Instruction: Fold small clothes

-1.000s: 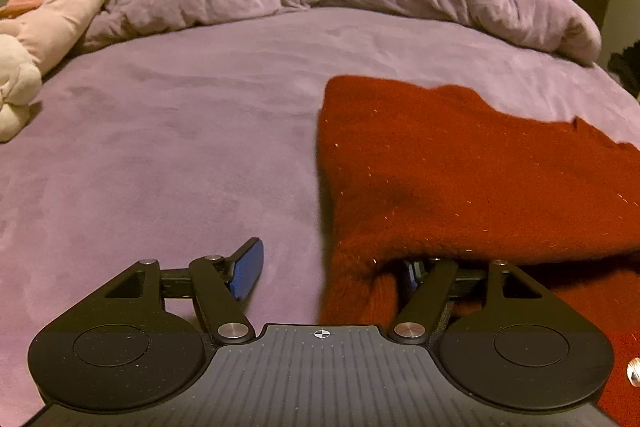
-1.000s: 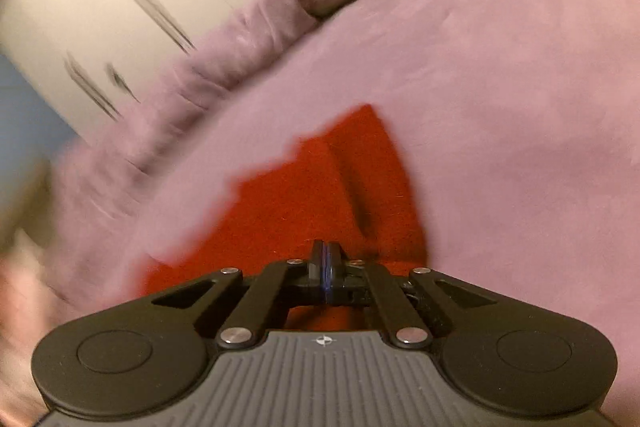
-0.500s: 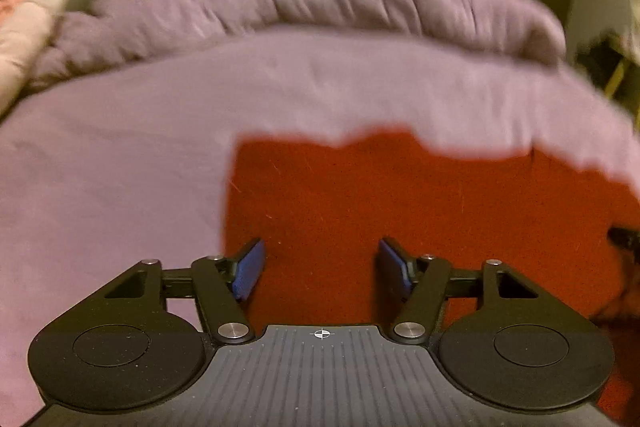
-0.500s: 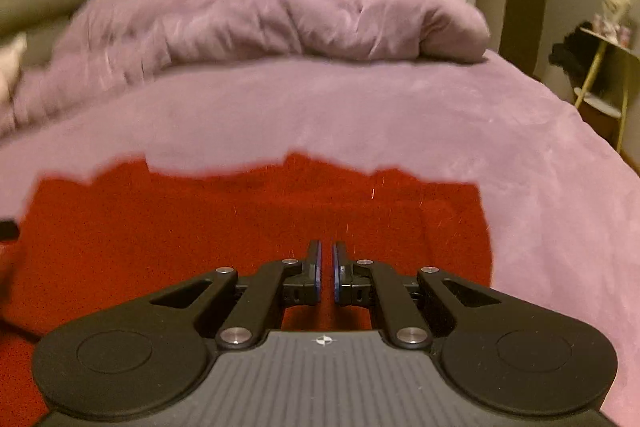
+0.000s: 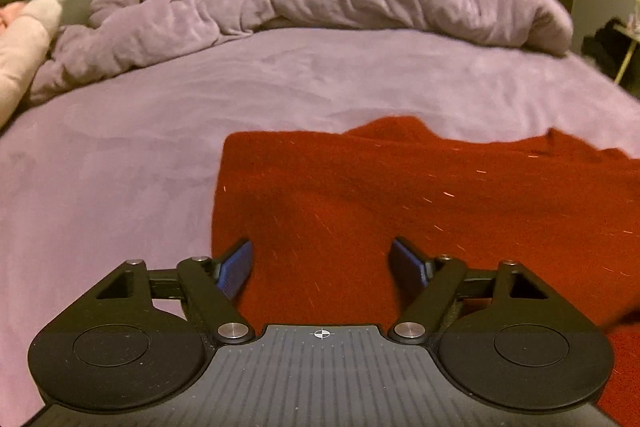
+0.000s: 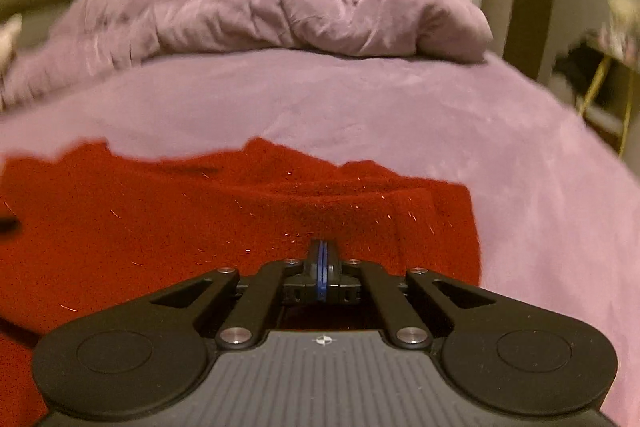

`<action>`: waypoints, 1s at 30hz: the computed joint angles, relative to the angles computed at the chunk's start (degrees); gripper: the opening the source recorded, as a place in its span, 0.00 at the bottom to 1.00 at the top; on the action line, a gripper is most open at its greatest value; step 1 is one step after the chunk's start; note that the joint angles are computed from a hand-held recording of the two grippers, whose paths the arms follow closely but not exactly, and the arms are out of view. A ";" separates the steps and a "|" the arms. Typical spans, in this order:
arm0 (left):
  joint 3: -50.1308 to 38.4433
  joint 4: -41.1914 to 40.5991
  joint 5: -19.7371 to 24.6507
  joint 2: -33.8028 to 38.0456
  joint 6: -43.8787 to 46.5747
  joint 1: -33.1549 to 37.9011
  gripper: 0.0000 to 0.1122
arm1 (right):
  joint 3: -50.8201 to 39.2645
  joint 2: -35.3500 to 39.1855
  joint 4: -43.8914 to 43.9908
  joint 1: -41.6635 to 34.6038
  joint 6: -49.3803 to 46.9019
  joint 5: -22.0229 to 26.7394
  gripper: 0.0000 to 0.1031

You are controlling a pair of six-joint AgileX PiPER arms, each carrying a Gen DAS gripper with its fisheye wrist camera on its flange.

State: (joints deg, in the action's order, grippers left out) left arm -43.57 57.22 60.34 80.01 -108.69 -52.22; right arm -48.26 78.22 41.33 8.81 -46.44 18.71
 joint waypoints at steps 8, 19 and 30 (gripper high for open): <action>-0.17 -2.51 4.02 -2.67 -4.24 -6.91 0.72 | 7.58 -3.51 24.76 -23.78 -6.14 28.69 0.35; -1.73 -4.01 5.41 -0.91 -1.74 -6.53 0.77 | 8.39 -3.78 32.31 -22.70 -4.79 22.77 0.07; 0.22 -8.74 5.41 -3.91 -2.43 -7.15 0.85 | 8.62 -5.80 -1.32 -4.36 1.43 2.31 0.08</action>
State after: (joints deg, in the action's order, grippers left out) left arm -43.35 48.48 65.75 76.10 -111.12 -59.37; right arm -39.64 72.43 40.01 4.45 -45.01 21.01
